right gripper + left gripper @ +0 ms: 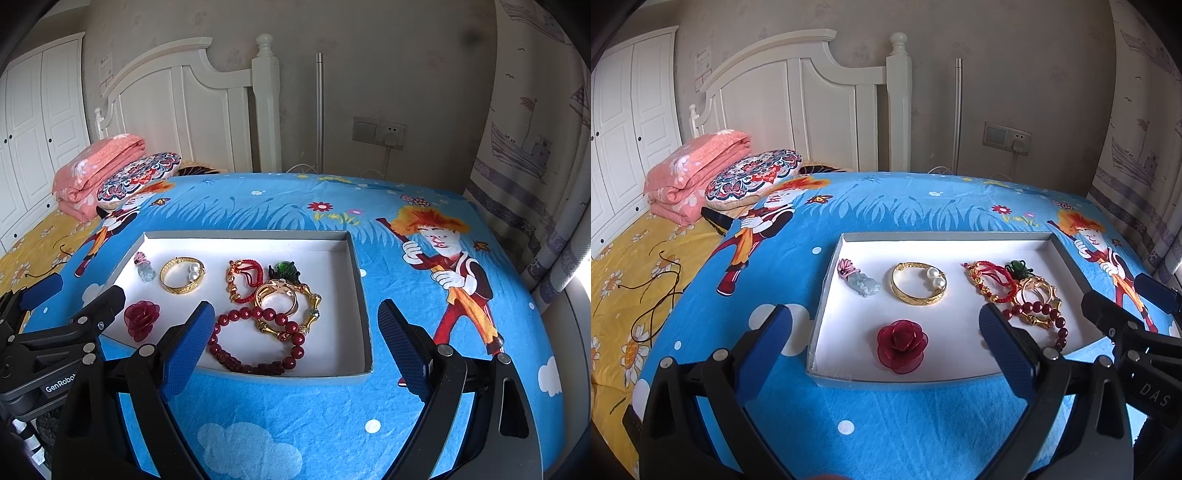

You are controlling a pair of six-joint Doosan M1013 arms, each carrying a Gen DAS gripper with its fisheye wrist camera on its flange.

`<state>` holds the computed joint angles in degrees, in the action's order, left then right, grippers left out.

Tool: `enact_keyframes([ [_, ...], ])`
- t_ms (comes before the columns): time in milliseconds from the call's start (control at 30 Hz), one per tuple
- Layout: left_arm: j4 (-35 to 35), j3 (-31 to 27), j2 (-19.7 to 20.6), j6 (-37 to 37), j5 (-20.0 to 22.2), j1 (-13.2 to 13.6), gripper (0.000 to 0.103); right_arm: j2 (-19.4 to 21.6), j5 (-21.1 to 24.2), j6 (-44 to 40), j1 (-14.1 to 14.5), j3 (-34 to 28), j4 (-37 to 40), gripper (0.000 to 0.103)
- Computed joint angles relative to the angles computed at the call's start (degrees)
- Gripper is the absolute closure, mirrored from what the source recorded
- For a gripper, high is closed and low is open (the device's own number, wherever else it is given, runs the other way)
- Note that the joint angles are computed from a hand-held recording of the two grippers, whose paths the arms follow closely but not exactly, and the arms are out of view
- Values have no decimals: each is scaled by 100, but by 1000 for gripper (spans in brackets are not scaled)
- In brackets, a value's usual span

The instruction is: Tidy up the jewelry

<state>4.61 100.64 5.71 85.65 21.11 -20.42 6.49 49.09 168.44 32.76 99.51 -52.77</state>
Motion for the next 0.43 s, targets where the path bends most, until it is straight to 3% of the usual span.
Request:
enact_keyframes([
  [100,550,22,5,-541,-51,-41,5,3,4,-11,-6,-1,1,19],
  [200,559,-31,26,-456,21,-17,5,2,21,-68,-15,-3,14,19],
  [300,142,-170,66,10,165,170,5,-99,92,-103,-64,77,-41,19],
  [433,-966,-580,330,856,628,684,5,-355,218,-83,-394,332,38,19],
])
